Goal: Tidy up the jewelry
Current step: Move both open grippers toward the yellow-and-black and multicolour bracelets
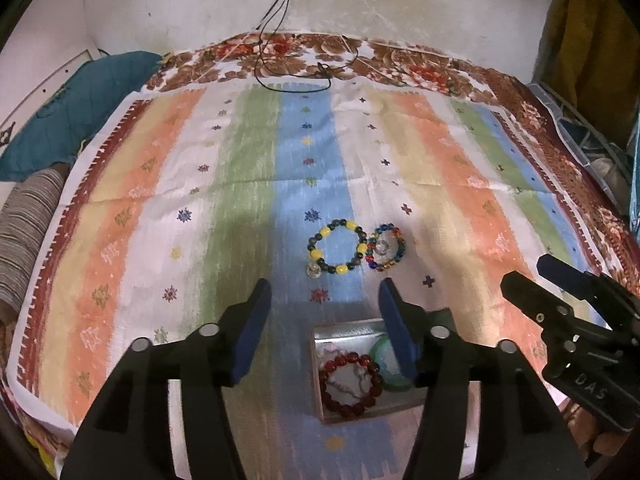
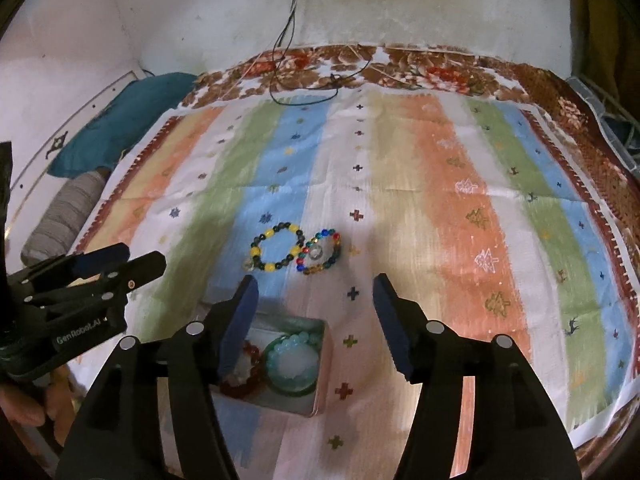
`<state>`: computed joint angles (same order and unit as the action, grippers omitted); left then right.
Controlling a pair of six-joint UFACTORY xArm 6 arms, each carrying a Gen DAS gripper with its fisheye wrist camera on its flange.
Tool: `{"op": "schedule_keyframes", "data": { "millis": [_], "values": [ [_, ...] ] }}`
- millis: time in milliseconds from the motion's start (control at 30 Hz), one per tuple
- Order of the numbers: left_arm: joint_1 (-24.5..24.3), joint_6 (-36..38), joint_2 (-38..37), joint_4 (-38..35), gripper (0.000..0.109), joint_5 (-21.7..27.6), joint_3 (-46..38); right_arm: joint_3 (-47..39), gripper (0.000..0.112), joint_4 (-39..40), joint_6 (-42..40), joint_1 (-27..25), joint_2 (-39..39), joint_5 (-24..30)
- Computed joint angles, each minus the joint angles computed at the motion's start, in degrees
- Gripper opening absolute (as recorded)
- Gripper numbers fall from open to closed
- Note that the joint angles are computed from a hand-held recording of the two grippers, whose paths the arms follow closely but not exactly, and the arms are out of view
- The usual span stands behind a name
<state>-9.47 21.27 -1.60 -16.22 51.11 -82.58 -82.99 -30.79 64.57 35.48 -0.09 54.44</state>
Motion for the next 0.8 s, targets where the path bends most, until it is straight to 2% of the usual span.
{"op": "schedule_keyframes", "data": {
  "millis": [167,267,467,633,800],
  "values": [
    [-0.5,-0.4,1.9,0.9,0.077,-2.0,-0.9,-1.4,0.063,1.7,-1.7,-1.3,1.9,0.9],
    [-0.5,-0.8,3.8,2.0,0.081,-1.2,-2.6,-2.0,0.066,3.2,-3.5,-2.5,3.2,1.1],
    [0.1,-2.4,8.1,1.3,0.083,1.6,-7.3,-3.1,0.07,4.7,-5.1,-4.3,4.9,1.9],
    [-0.5,-3.5,11.3,3.5,0.083,0.5,-9.5,-5.8,0.072,5.3,-7.4,-5.1,8.0,2.5],
    [-0.3,-3.4,14.5,2.4,0.083,1.5,-12.4,-6.7,0.072,7.2,-8.5,-6.2,9.3,1.4]
  ]
}}
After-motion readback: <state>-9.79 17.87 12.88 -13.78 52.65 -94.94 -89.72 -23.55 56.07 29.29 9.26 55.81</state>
